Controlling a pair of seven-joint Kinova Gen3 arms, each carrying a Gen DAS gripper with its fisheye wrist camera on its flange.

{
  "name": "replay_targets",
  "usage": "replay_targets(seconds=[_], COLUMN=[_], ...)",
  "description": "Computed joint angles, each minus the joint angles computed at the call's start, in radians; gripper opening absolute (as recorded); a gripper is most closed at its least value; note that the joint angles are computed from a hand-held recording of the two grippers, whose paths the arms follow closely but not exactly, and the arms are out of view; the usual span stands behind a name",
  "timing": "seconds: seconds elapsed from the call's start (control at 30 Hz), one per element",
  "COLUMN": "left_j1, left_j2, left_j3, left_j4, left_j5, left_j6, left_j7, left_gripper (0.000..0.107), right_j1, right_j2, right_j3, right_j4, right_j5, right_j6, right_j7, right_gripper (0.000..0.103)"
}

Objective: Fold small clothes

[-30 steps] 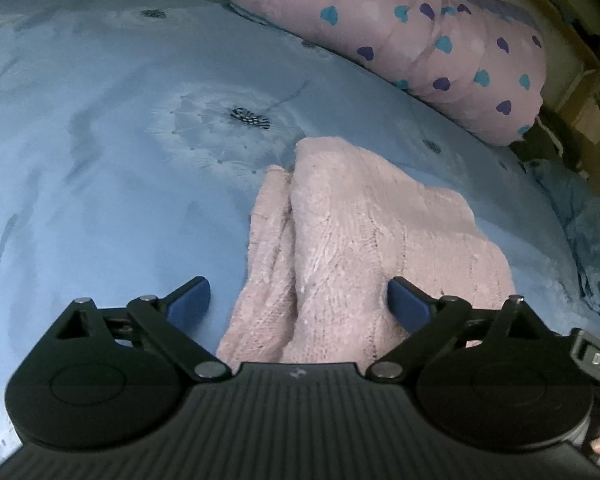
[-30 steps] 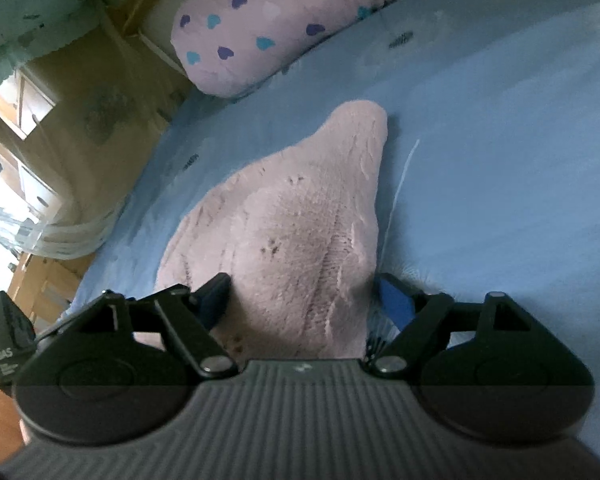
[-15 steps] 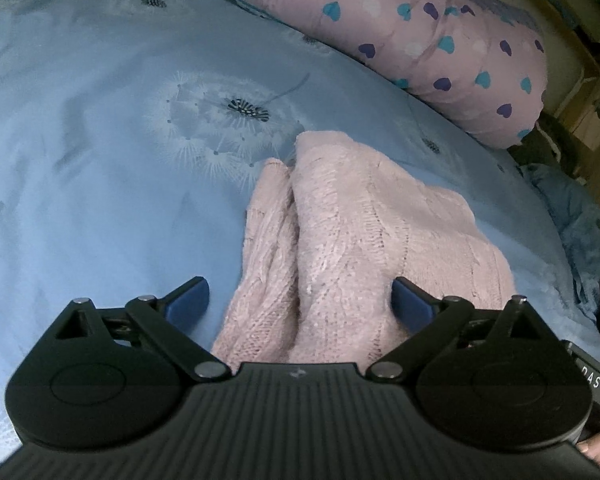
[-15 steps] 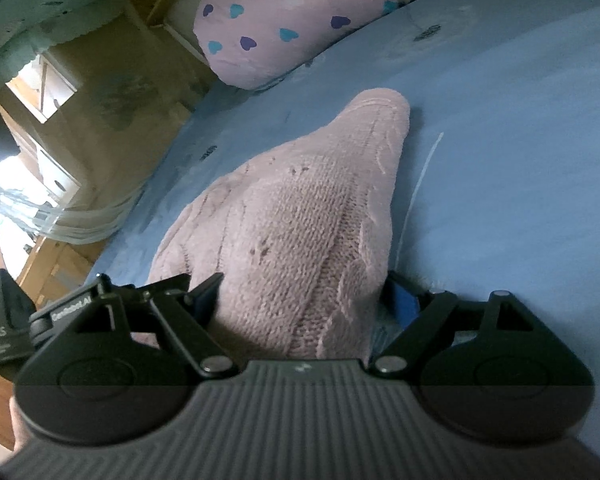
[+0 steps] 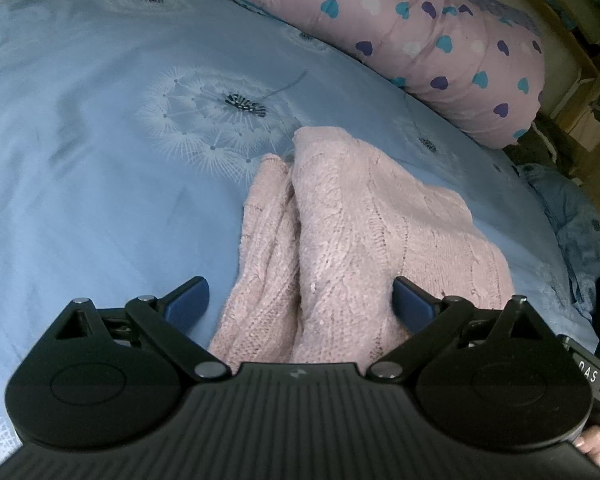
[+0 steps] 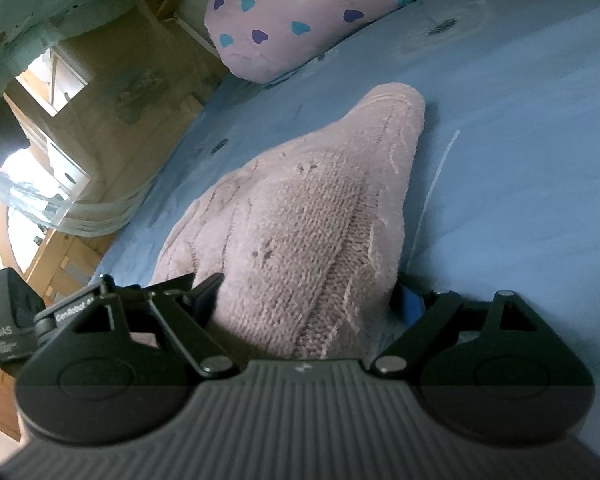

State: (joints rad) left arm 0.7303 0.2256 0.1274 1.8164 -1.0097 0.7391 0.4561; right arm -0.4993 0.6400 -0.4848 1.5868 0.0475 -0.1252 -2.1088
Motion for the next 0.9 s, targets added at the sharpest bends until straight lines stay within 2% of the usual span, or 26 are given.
replay_targets(seconds=[0.13,0.43,0.5,0.57,0.67,0.77,0.9], left_j1=[-0.002,-0.007,-0.008,-0.018,-0.027,-0.036,-0.043], left_j2=[0.001,-0.005,-0.015,-0.034,-0.047,-0.061,-0.073], left_j3=[0.001,-0.003,-0.007,-0.011,-0.007,0.000,0.019], left_j4=[-0.004,0.010,0.028,0.056,0.072,0.089,0.091], left_j5=[0.010,0.000,-0.020,-0.043,-0.059,-0.081,-0.081], left_j6=[0.000,-0.029,-0.057,-0.116,-0.144,-0.162,-0.151], left_j7=[-0.007,-0.009,0.010,0.052,0.078,0.108,0.109], left_gripper=[0.100,0.098,0.090,0.077,0.066,0.060,0.059], right_j1=[-0.002,-0.069,-0.068,-0.058,-0.066,-0.100,-0.094], right_j2=[0.002,-0.021,-0.023,-0.023,-0.030,-0.047,-0.058], right_j3=[0.002,0.080,0.079,0.066,0.074,0.111,0.098], right_j4=[0.005,0.029,0.031,0.032,0.032,0.033,0.042], right_j5=[0.004,-0.022,-0.020,-0.012,-0.003,-0.017,-0.030], right_j6=[-0.013,-0.048,-0.048,-0.052,-0.054,-0.049,-0.065], right_j7=[0.000,-0.013,-0.017,-0.023,-0.021,-0.013,-0.031], right_gripper=[0.088,0.084,0.079,0.070,0.062,0.058,0.055])
